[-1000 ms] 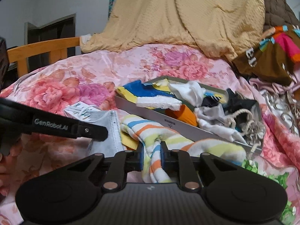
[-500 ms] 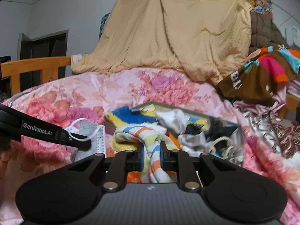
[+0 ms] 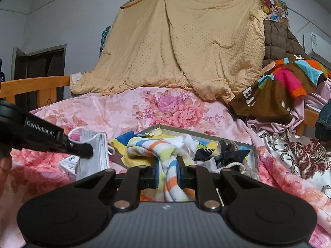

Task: Organize soft objects
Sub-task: 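Lift and carry the grey mask and striped sock with both tools over the tray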

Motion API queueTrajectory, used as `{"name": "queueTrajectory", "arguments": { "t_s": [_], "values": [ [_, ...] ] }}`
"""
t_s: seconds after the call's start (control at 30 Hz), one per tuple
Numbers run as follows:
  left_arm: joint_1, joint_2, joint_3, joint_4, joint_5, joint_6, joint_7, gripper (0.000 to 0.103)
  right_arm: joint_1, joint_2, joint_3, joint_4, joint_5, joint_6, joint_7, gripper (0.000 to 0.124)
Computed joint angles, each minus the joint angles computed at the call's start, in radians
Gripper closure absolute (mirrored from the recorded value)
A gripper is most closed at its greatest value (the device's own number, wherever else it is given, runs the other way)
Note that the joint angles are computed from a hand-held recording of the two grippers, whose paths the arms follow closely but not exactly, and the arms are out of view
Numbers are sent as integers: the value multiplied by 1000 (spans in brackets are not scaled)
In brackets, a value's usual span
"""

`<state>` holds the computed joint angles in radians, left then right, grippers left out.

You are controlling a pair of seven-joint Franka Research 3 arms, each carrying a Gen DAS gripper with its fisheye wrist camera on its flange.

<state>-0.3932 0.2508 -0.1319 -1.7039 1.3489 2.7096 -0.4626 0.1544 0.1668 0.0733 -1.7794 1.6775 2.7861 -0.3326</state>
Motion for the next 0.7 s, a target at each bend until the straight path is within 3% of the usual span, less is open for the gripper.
{"name": "queueTrajectory", "arguments": {
  "t_s": [0.23,0.37,0.5,0.7],
  "values": [
    [8,98,31,150,-41,-8,139,97,2,149,34,212,-89,12,85,107],
    [8,214,60,316,-128,-5,323,97,19,291,55,406,-259,50,277,107],
    [9,333,87,480,-222,-9,469,97,65,430,25,574,-472,63,507,107],
    [6,464,123,634,-377,-39,567,97,96,560,-16,718,-687,13,787,106]
  ]
}}
